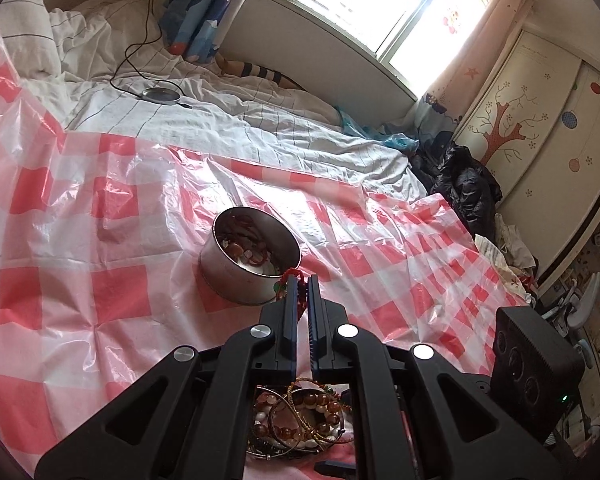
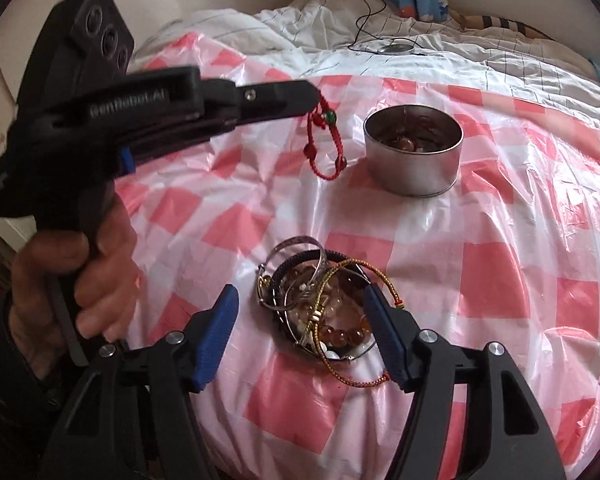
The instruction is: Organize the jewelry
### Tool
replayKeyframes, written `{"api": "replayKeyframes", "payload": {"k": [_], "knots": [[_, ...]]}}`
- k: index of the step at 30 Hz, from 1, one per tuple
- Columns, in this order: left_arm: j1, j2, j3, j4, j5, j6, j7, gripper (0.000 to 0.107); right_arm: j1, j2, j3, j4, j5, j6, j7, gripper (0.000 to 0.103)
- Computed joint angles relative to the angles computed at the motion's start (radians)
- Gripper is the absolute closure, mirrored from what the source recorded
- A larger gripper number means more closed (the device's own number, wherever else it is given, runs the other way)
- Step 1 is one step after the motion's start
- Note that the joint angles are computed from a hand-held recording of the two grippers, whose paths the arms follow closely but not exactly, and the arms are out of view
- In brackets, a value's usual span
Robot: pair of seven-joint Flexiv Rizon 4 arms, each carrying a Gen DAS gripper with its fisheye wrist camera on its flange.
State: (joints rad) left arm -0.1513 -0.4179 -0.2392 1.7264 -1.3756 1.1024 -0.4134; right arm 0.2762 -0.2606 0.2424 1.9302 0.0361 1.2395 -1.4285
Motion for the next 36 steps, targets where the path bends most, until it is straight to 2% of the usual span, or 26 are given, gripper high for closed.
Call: {"api": "replayKeyframes", "payload": {"k": [2, 4, 6, 7, 8, 10, 13, 15, 16, 22, 28, 31, 36], "knots": [[-0.001, 0.002, 0.001, 0.004, -0.001, 0.002, -0.003, 0.103, 0.002, -0.006, 0.001, -0.006, -0.016, -0.026, -0.022, 0.040], [0.000, 0.005, 0.002, 0.010, -0.005, 0.001, 0.001, 0.103, 0.011, -0.010, -0.004, -0.008, -0.039, -0.055, -0.031, 0.051], [-0.001, 0.006, 0.002, 0.010, -0.009, 0.001, 0.005, 0.103, 0.016, -0.022, -0.009, -0.018, -0.056, -0.091, -0.041, 0.056], [-0.001, 0.005, 0.003, 0.010, -0.008, 0.000, 0.004, 0.103, 0.015, -0.027, -0.008, -0.024, -0.053, -0.108, -0.047, 0.062], [-0.002, 0.005, 0.003, 0.010, -0.008, 0.000, 0.004, 0.103, 0.014, -0.029, -0.009, -0.026, -0.051, -0.109, -0.051, 0.064], [-0.002, 0.005, 0.004, 0.010, -0.007, 0.001, 0.004, 0.103, 0.009, -0.033, -0.008, -0.034, -0.039, -0.115, -0.060, 0.076], [-0.003, 0.006, 0.004, 0.010, -0.009, 0.001, 0.004, 0.103, -0.009, -0.031, 0.005, -0.043, 0.002, -0.124, -0.087, 0.080], [-0.003, 0.007, 0.005, 0.012, -0.012, 0.001, 0.005, 0.103, -0.017, -0.022, 0.009, -0.039, 0.033, -0.105, -0.095, 0.093], [-0.003, 0.008, 0.005, 0.013, -0.014, 0.001, 0.006, 0.103, -0.025, -0.018, 0.016, -0.038, 0.062, -0.087, -0.101, 0.094], [-0.003, 0.007, 0.006, 0.011, -0.011, 0.001, 0.005, 0.103, -0.142, 0.012, 0.115, -0.094, 0.429, -0.035, -0.283, 0.094], [-0.003, 0.007, 0.005, 0.003, -0.039, 0.006, 0.025, 0.103, -0.218, 0.043, 0.135, -0.180, 0.799, -0.007, -0.489, 0.094], [-0.006, -0.001, 0.004, -0.013, -0.037, 0.010, 0.023, 0.103, -0.198, 0.046, 0.102, -0.216, 0.855, 0.034, -0.520, 0.094], [-0.008, -0.049, -0.017, -0.080, -0.026, 0.030, 0.014, 0.103, -0.177, 0.018, 0.067, -0.284, 0.865, 0.054, -0.520, 0.094]]}}
